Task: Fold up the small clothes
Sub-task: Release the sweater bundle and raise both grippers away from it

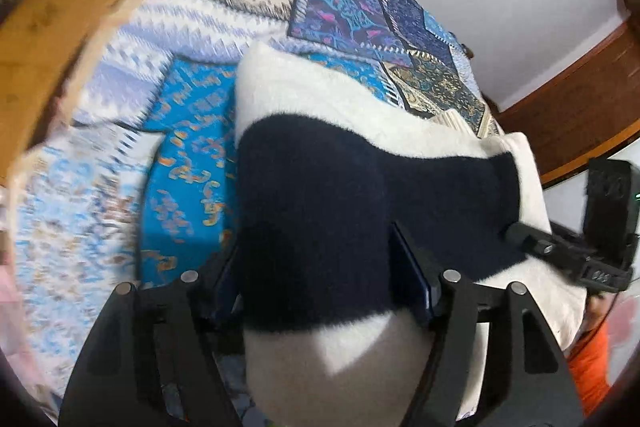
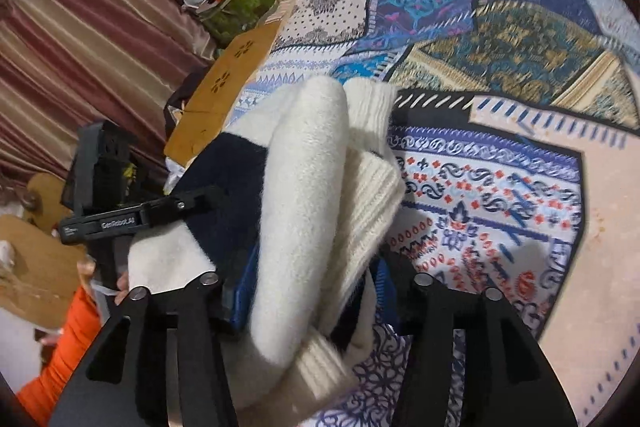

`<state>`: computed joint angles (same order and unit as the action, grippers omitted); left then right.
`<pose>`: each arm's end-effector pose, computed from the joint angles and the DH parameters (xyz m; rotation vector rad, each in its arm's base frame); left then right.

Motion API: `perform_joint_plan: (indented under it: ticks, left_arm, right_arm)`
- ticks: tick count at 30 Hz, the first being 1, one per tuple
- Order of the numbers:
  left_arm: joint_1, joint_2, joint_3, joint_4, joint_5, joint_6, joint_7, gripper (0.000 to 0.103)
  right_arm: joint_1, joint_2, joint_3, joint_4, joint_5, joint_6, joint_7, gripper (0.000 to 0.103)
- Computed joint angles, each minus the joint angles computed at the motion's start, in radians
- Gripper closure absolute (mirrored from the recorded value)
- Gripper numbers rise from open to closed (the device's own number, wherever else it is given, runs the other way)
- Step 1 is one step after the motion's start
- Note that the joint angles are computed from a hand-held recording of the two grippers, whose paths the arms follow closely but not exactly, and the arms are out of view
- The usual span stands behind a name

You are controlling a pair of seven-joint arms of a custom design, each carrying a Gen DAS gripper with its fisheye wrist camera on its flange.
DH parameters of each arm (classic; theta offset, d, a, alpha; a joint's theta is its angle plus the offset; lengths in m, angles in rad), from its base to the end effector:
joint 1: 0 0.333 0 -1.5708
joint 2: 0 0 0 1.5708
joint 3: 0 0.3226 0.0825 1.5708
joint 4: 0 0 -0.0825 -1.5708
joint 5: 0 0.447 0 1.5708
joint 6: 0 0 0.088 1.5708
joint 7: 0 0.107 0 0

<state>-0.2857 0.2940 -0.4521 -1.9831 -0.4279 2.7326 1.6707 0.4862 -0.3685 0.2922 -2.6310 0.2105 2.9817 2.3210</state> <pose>0.5300 -0.4418 0.3477 1.5521 -2.4321 0.8578 0.3629 0.3360 0.4124 -1.5880 1.8416 -0.0198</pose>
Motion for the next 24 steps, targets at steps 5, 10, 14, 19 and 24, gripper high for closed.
perform_joint_plan:
  ticks: [5, 10, 14, 19, 24]
  left_arm:
    - [-0.108, -0.123, 0.107, -0.092, 0.332, 0.076, -0.207, 0.035]
    - [-0.134, -0.281, 0.114, -0.202, 0.47, 0.165, -0.308, 0.035]
    - [-0.142, -0.458, 0.102, -0.319, 0.561, 0.29, -0.407, 0.035]
    - [-0.089, -0.693, 0.032, -0.446, 0.713, 0.418, -0.6, 0.035]
    - [0.0, -0.955, -0.082, -0.585, 0.758, 0.518, -0.75, 0.035]
  right_arm:
    - [-0.165, -0.095, 0.16, 0.008, -0.195, -0.097, 0.175, 0.053]
    - [-0.234, -0.221, 0.248, 0.028, -0.352, -0.179, 0.314, 0.053]
    - [-0.273, -0.343, 0.323, 0.065, -0.455, -0.231, 0.397, 0.053]
    - [-0.329, -0.499, 0.44, 0.137, -0.558, -0.299, 0.483, 0.053]
    - [-0.378, -0.666, 0.566, 0.212, -0.621, -0.38, 0.539, 0.053]
